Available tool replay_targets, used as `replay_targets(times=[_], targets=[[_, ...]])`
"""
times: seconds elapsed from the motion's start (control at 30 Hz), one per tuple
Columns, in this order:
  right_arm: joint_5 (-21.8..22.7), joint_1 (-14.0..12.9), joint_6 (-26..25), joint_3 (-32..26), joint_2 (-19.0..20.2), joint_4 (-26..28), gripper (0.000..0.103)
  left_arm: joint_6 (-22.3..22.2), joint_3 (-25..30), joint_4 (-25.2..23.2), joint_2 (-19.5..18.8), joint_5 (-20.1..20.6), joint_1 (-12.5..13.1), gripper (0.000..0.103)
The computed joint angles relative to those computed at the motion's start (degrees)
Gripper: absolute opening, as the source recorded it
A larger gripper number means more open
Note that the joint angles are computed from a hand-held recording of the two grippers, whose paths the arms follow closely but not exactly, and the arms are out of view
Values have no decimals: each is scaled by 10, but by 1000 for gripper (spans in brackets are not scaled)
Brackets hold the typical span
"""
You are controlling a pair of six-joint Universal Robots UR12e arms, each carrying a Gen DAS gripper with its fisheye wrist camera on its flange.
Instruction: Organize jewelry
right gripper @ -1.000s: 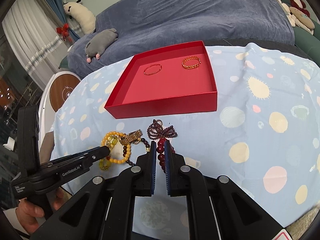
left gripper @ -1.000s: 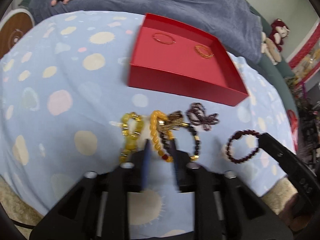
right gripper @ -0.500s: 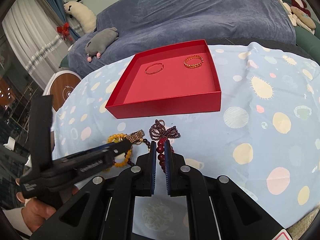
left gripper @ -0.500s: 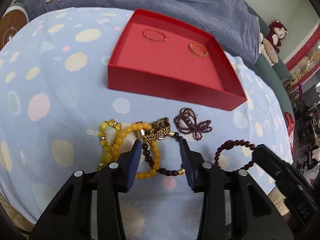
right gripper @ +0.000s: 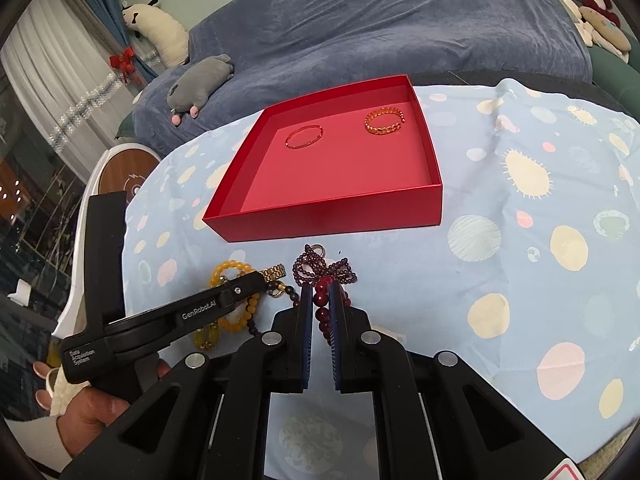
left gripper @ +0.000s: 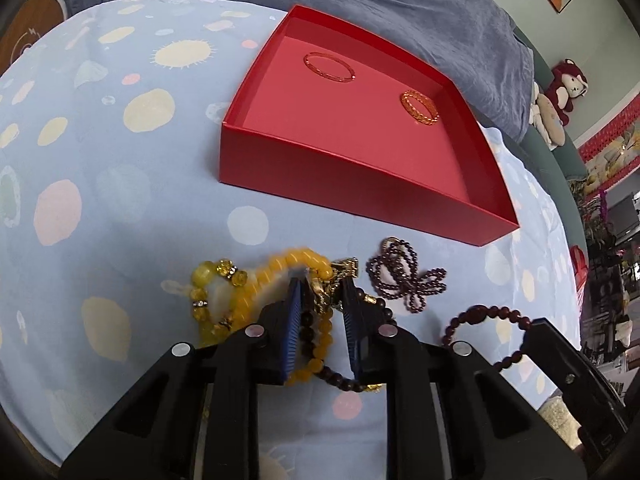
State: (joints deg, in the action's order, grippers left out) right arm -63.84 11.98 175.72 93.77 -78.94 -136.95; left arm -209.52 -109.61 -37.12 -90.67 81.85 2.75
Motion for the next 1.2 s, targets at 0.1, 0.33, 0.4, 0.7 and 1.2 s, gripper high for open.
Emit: replay_targets(times=[0.1,0.33,0.4,0.7,1.2], targets=[[2,-1,-1,0,0,-1,7,11,-3,3,7,-4,-1,9],[4,-4,-1,4,-5,-5,7,13,-9,14,26,-10,-7,9],[6,-4,-1,6,-8,-8,7,9,-6,19,29,-13,-7,9],[13,-6,1,-3,-8,-36,7,13,19,46,30,-22,-5,9],[-44,8,21,-143,100,-84,7,61,129,54,-69,10,14,9]])
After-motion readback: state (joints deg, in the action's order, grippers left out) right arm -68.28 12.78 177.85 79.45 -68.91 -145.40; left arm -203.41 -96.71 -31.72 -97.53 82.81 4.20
